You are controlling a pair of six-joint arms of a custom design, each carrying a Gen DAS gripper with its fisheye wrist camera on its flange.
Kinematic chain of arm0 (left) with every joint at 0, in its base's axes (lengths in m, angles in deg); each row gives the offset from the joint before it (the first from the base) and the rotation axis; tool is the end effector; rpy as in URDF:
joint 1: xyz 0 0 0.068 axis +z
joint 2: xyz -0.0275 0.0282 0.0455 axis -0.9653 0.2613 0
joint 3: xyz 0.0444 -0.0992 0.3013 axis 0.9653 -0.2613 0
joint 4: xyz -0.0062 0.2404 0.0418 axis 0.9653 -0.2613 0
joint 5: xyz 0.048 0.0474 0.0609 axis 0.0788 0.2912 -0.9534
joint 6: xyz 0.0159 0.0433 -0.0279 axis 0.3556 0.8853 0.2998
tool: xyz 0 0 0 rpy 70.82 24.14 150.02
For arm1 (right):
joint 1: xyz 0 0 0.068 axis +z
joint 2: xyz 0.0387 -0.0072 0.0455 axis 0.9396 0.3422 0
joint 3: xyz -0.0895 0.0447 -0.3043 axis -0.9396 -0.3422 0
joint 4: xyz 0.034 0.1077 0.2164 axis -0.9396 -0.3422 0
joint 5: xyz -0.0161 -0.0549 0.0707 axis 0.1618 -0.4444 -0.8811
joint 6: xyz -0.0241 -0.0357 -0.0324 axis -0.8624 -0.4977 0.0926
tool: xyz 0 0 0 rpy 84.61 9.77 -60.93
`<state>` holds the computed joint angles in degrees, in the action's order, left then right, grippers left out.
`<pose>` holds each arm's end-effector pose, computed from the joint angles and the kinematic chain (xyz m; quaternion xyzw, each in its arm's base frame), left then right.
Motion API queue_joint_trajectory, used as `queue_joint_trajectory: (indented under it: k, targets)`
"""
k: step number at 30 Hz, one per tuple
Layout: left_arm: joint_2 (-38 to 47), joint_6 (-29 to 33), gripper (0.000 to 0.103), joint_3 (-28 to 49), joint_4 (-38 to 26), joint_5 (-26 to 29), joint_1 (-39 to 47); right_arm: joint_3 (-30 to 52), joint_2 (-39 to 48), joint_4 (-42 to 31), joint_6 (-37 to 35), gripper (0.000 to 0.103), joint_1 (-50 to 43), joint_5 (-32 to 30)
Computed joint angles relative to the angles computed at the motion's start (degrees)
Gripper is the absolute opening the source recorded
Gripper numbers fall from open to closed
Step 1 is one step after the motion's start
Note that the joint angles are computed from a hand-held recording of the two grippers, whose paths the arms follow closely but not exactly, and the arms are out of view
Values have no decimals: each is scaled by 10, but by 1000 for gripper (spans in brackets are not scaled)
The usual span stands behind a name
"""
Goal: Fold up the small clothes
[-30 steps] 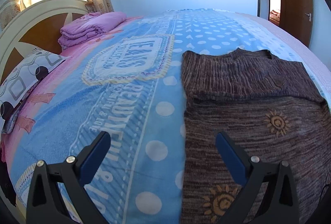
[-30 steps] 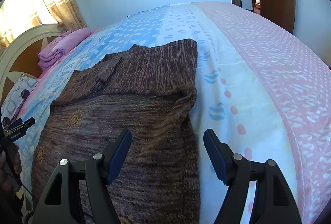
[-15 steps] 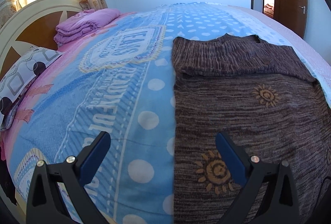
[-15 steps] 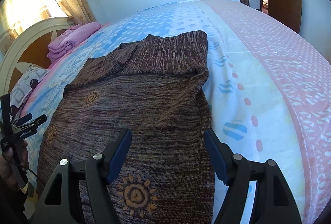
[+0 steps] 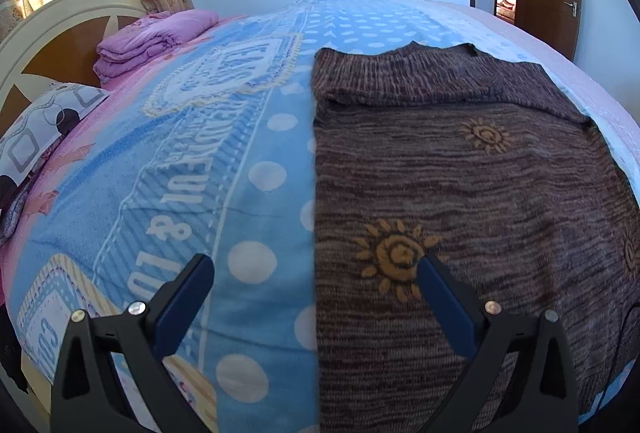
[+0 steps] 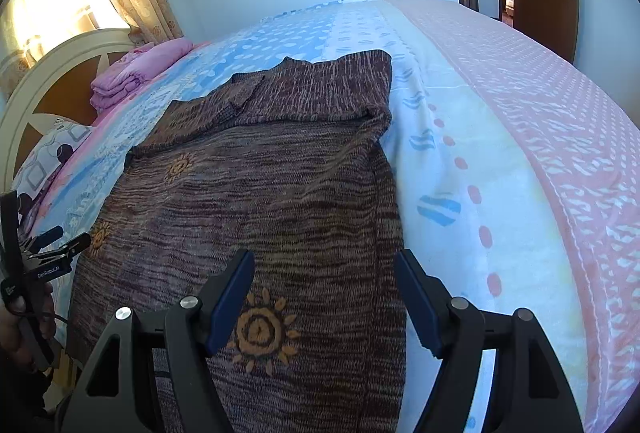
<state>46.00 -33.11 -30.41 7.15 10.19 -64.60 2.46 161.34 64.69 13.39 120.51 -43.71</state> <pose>0.3365 0.0505 0.0844 0.2028 0.9137 -0.0181 0.3517 0.1397 0.1375 0.1612 0.1862 0.9162 0.0136 0.3546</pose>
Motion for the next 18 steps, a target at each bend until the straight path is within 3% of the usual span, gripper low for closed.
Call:
queue_joint_trajectory:
  k: [9,14,18]
  targets:
    - [-19,54,103,-43,6,25,31,-3,-2,-54,89,69,65,10]
    - [-26,84,99,-56,-6,46,57,-8,8,-82,153,68,115,11]
    - [-32,100,90,-49,-51,66,79,-14,22,-88,195,67,147,5]
